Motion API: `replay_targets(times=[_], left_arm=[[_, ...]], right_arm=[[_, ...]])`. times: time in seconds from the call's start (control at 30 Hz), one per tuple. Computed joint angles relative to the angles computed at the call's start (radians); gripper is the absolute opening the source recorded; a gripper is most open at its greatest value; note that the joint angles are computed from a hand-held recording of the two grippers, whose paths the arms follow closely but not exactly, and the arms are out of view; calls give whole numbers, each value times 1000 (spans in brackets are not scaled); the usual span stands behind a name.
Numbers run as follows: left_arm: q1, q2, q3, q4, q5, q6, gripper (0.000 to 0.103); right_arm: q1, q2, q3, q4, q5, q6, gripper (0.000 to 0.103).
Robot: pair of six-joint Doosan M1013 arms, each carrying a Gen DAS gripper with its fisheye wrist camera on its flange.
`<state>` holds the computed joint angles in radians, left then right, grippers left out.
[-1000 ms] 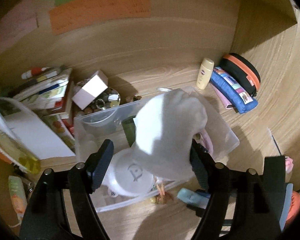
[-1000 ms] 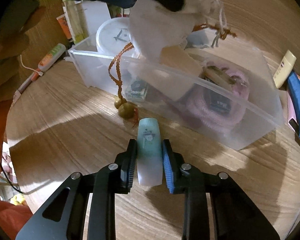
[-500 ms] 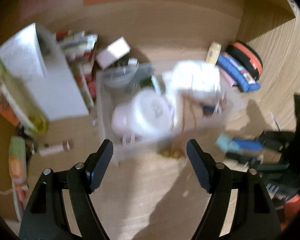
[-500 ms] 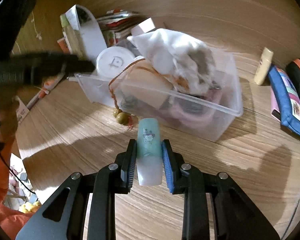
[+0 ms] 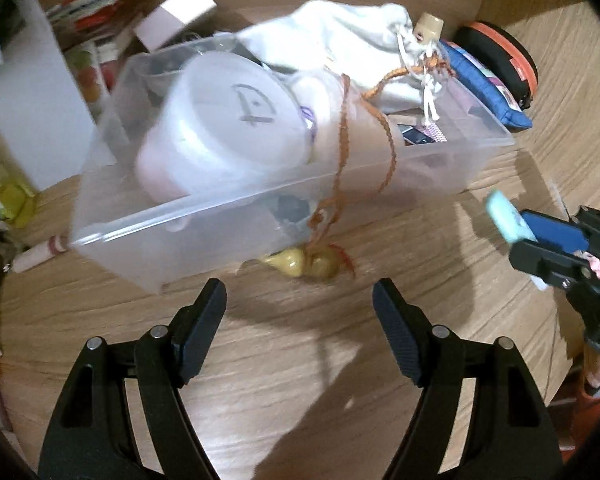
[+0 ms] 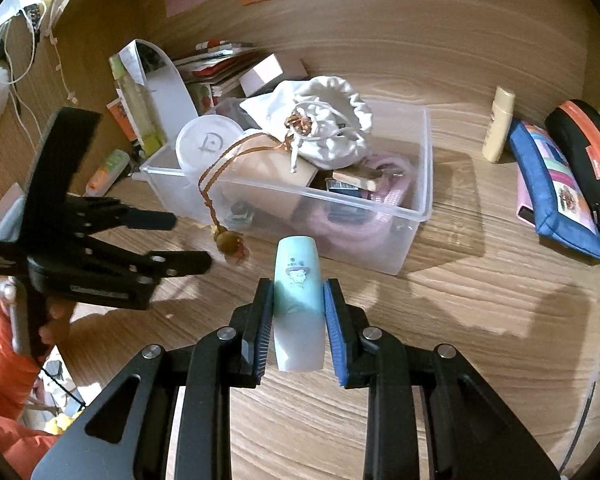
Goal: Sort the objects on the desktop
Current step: 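Open the left tool to drop the bag into the bin while the right holds the bottle, then lower the mint-green bottle into the bin with the right tool and open it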
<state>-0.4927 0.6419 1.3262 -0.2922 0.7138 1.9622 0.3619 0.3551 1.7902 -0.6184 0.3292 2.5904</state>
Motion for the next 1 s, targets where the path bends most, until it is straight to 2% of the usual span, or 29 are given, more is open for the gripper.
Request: replay_targets(times=[0.23,0.33,0.43,0.47,0.5,0.67,0.83,1.0], left_arm=[[-10,22,-26,-29,19,2,76],[-14,19,-19,-27,8,0,72],[-16,10,-2,-9,-19,-18,59],[-15,7,3,-12,-27,-16,52],[-13,5,7,-16,-33,-14,42],[-9,-13,45,-82,-63,44,31],[-18,-53,104,-103,-120,105,31],[0,-82,113,-240,-137,232,31]], right_arm=[[-3,-2,4,9,-1,-11,23],[-3,-1,3,20,-5,-26,23],[-2,1,1,31,-7,-42,23],[-1,2,0,36,-8,-49,23],[-1,2,-1,42,-8,-56,23],[2,6,-5,36,-3,-50,23],[5,-6,-1,-25,3,6,23],[9,-21,1,-121,1,92,23]])
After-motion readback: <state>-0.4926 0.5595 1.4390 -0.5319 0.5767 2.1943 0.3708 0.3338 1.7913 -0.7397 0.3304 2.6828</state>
